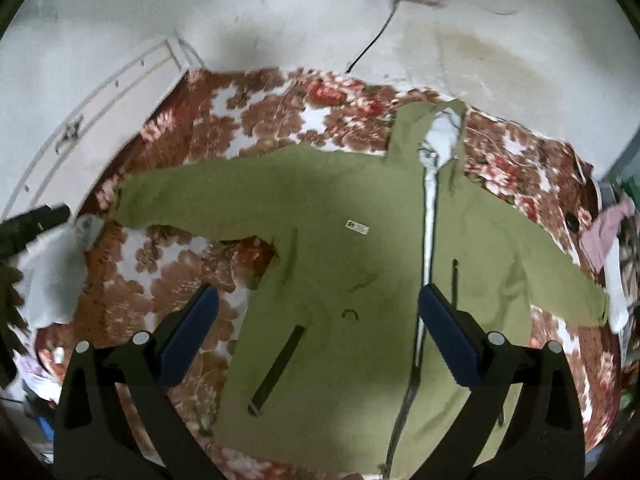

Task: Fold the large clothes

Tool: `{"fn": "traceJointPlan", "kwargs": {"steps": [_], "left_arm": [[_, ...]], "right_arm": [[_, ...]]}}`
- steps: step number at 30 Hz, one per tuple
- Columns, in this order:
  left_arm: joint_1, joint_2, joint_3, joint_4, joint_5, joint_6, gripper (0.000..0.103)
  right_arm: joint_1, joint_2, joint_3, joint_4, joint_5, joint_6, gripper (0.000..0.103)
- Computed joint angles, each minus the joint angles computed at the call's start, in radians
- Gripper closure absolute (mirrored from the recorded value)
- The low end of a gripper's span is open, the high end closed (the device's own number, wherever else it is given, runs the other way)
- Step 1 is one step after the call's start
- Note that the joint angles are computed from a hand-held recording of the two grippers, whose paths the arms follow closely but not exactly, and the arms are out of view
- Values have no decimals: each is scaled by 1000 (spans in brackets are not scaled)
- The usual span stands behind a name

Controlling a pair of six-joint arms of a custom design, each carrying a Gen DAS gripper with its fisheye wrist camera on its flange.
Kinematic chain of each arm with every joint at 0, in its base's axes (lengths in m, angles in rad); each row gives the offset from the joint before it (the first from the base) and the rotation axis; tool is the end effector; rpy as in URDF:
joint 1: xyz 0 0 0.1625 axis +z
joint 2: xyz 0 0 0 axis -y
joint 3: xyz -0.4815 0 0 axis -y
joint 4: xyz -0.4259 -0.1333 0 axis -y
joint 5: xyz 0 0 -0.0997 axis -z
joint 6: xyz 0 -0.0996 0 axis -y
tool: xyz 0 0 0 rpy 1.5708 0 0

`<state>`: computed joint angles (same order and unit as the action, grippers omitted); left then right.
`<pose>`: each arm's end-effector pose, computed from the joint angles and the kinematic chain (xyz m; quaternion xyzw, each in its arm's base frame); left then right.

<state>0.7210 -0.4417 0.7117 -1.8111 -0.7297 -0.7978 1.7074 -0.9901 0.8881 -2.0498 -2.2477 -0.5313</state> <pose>-0.5717 -0.7787 0.1854 0.0298 0.9123 -0.2903 0.2873 0.1811 -0.7966 0.5983 0.2064 -0.8850 0.2026 0.3649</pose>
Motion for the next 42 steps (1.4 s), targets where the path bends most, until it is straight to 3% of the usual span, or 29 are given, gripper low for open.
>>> {"fn": "traceJointPlan", "kwargs": {"steps": [5, 8, 12, 20, 23, 30, 34, 35, 36, 37, 39, 42], "left_arm": [[63, -53, 149, -111, 164, 0, 5], [119, -82, 219, -238, 96, -7, 5], [196, -120, 353, -505, -34, -3, 5], [305, -100, 523, -978, -36, 93, 5], [337, -82, 520, -1035, -50, 113, 5], [391, -69, 500, -1094, -10, 153, 6], [426, -66, 493, -1195, -64, 167, 8], [435, -61, 482, -1227, -88, 170, 23], [443, -61, 474, -1231, -106, 146, 72], [457, -67, 468, -1212, -150, 85, 93], [457, -68, 454, -1202, -162, 68, 96], [422, -65, 411, -1175, -128, 152, 97]], "right_arm": [[-13, 98, -4, -73, -20, -41, 5], [-18, 138, 15, -139, -34, -102, 5], [-40, 193, 56, -274, -38, -241, 5], [-91, 309, 81, -490, -47, -488, 5], [-107, 337, 90, -563, -31, -570, 5], [-129, 393, 73, -642, -7, -663, 5], [-136, 405, 87, -689, 14, -702, 5], [-138, 408, 88, -692, 14, -706, 5], [-140, 413, 86, -693, 13, -706, 5], [-142, 418, 83, -698, 15, -706, 5], [-146, 426, 81, -708, 19, -707, 5], [-152, 441, 65, -678, 3, -677, 5]]}}
